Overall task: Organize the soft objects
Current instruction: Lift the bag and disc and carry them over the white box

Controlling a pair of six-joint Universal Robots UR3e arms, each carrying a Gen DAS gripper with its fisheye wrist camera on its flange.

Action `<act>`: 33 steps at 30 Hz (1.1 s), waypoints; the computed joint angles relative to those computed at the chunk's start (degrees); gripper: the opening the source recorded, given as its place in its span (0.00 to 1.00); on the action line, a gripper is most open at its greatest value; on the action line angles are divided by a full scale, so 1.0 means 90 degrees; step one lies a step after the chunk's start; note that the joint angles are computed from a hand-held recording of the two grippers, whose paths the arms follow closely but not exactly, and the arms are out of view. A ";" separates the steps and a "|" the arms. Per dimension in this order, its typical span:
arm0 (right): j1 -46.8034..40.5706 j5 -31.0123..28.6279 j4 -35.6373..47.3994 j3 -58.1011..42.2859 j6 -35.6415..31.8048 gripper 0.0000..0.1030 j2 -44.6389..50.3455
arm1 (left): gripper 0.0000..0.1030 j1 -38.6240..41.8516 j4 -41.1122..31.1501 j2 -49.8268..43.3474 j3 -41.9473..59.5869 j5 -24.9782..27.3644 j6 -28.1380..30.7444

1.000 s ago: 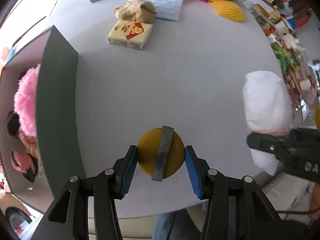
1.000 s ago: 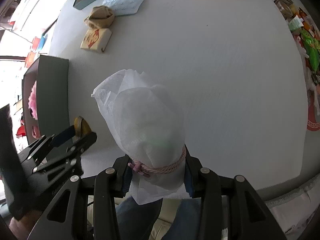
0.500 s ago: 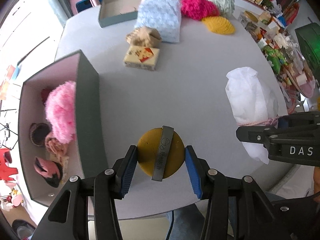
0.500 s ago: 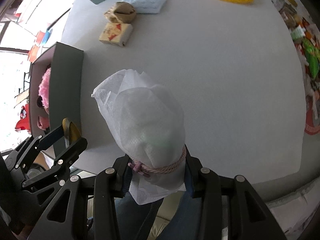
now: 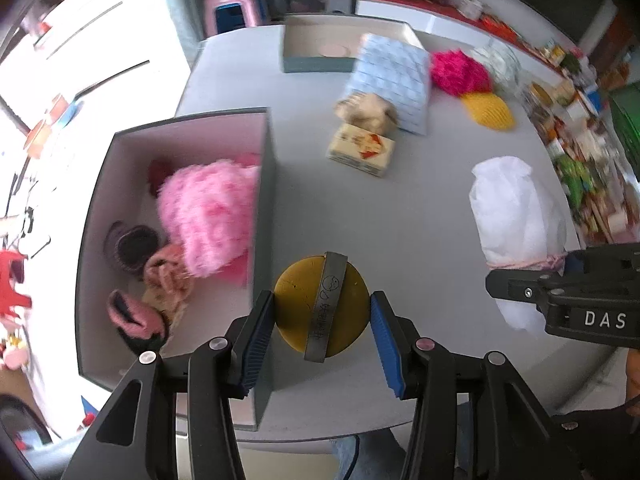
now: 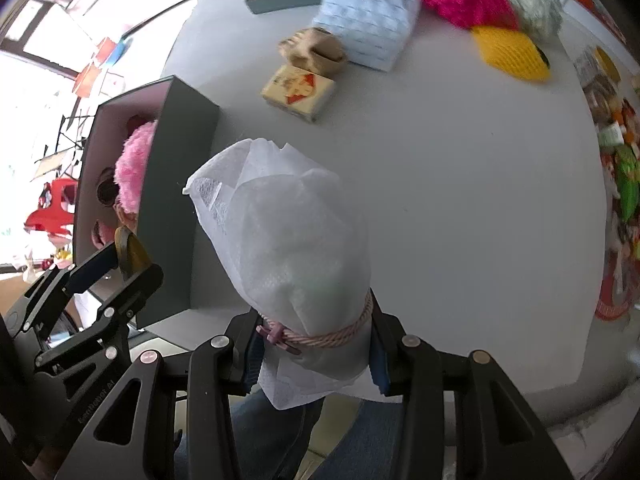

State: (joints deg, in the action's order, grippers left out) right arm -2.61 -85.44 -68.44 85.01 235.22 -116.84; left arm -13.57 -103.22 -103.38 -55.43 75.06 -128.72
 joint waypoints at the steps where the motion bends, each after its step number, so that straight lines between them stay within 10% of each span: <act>1: 0.0038 -0.0018 -0.0085 -0.0054 -0.0040 0.45 0.0136 | 0.48 0.0071 0.0020 -0.0033 0.0036 -0.0007 -0.0044; 20: 0.0801 -0.0135 -0.0716 -0.2007 -0.0687 0.45 0.2639 | 0.48 0.1294 0.0531 -0.0636 0.0603 0.0094 -0.0901; 33: 0.1247 -0.0107 -0.0054 -0.5314 -0.1351 0.45 0.5178 | 0.48 0.1784 0.0847 -0.1129 0.0925 0.0359 -0.1469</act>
State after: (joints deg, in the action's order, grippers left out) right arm 8.61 -86.40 -68.93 37.18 223.06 -70.24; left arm 2.49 -95.60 -113.54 -47.10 78.28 -141.94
